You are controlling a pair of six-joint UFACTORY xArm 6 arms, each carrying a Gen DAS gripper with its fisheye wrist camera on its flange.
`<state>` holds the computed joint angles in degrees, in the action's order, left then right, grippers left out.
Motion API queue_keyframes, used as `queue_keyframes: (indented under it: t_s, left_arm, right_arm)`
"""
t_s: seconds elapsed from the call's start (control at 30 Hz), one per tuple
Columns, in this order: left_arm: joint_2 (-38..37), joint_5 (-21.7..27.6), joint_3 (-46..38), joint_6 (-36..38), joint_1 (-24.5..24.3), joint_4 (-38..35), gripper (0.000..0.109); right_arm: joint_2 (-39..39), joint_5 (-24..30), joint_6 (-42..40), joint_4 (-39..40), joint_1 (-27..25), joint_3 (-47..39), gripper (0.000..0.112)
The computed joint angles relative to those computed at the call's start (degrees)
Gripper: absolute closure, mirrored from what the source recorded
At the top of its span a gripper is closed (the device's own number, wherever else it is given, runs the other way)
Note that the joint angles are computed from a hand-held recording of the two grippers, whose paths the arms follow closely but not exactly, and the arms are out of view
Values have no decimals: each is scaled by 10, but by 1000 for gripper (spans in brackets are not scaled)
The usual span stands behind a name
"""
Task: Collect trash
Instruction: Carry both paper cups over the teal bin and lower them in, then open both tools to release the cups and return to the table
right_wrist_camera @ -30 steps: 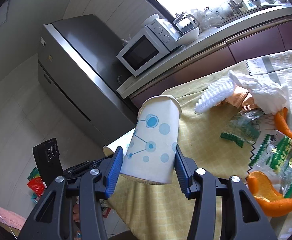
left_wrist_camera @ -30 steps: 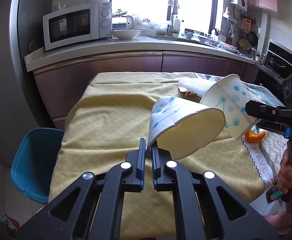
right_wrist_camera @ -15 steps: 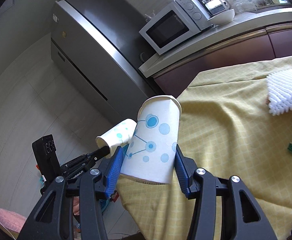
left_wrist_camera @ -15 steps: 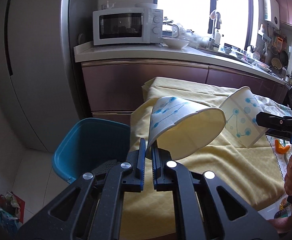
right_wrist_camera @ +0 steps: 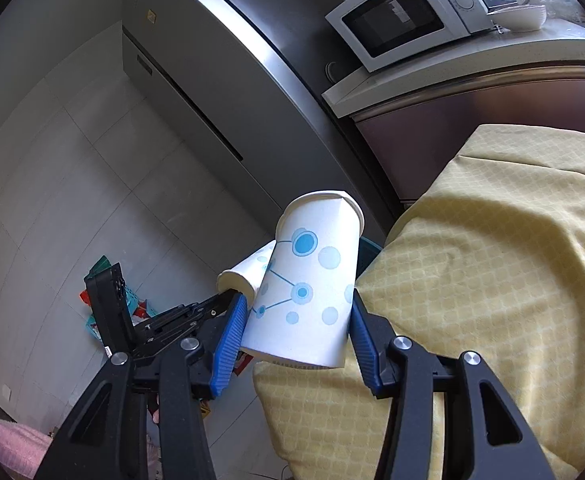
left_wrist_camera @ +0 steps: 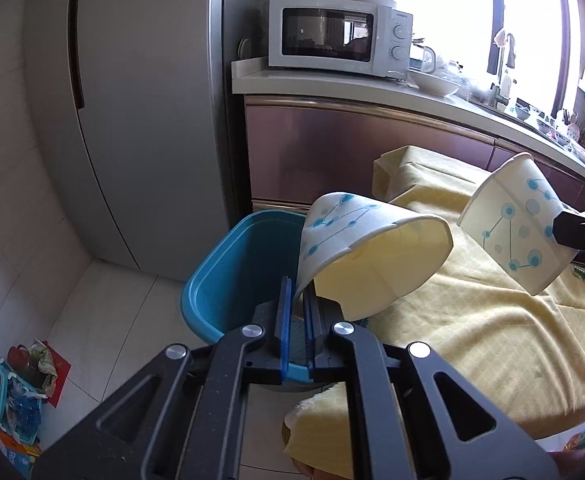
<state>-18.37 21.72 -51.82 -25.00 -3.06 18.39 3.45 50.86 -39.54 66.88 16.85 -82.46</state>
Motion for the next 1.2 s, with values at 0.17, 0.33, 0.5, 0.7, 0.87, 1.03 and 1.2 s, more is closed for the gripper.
queue_keyframes:
  t_s: [0.17,0.33,0.5,0.7,0.87,1.03,1.2]
  left_arm:
    - [19,-3,-1,0,14,-3,102]
    - [45,1,-13,-17,17,10,102]
    - [70,0,-23,-15,24,3,102]
    - [87,-2,-27,-19,30,3,102]
    - [105,8,-38,-36,27,16,102]
    - [133,17,-59,-20,29,-14,101]
    - [160,13,-70,-15,30,-30,93]
  right_arm:
    - [38,6,30,-30,21,-50,64]
    - [74,12,58,-61,36,-96,64]
    - [112,15,85,-93,48,-142,64]
    - [145,21,116,-130,58,-177,65]
    - [179,22,143,-161,68,-211,69]
    - [213,30,174,-176,72,-245,70]
    - [212,22,182,-170,70,-239,70]
